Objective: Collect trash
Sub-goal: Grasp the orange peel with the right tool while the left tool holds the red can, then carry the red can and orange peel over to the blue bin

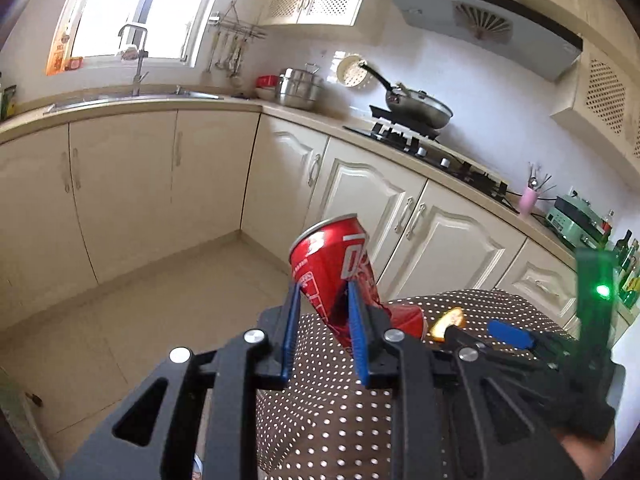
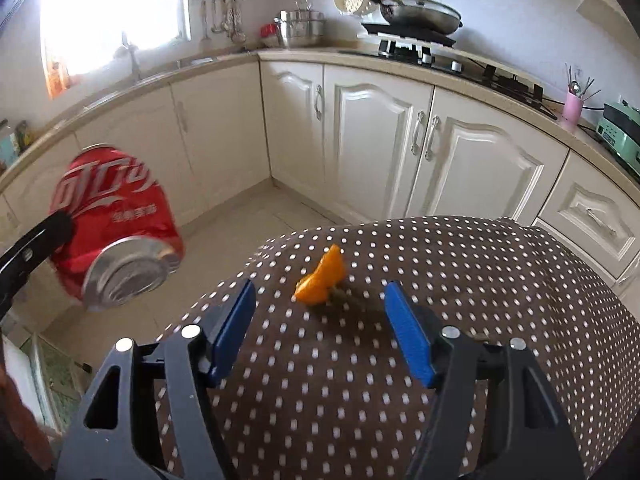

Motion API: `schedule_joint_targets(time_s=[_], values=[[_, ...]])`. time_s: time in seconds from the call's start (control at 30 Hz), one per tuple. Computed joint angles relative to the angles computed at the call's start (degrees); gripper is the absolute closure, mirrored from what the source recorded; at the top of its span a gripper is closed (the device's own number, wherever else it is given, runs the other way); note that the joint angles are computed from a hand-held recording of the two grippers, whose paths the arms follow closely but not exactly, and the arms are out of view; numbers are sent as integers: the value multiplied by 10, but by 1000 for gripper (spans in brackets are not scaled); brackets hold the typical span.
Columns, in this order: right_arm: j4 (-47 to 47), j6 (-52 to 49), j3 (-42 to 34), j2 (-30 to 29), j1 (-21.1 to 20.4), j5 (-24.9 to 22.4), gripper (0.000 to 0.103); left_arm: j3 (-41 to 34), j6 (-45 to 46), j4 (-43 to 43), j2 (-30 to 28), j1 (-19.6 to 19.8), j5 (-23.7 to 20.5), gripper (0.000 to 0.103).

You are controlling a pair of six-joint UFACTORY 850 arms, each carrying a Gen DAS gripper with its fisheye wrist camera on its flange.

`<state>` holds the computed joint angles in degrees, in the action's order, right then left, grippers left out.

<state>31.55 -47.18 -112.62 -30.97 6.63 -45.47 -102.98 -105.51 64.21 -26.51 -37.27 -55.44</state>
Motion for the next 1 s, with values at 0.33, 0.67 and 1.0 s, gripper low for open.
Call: schedule_joint_targets(time_s=[0.33, 0.67, 1.0], values=[[7, -8, 12, 13, -3, -13, 90, 84, -24, 6, 61, -4, 14, 81], [134, -154, 176, 164, 13, -4, 91, 206, -64, 6, 170, -65, -50, 81], [201, -234, 309, 302, 66, -56, 91, 307, -116, -4, 272, -154, -172, 81]])
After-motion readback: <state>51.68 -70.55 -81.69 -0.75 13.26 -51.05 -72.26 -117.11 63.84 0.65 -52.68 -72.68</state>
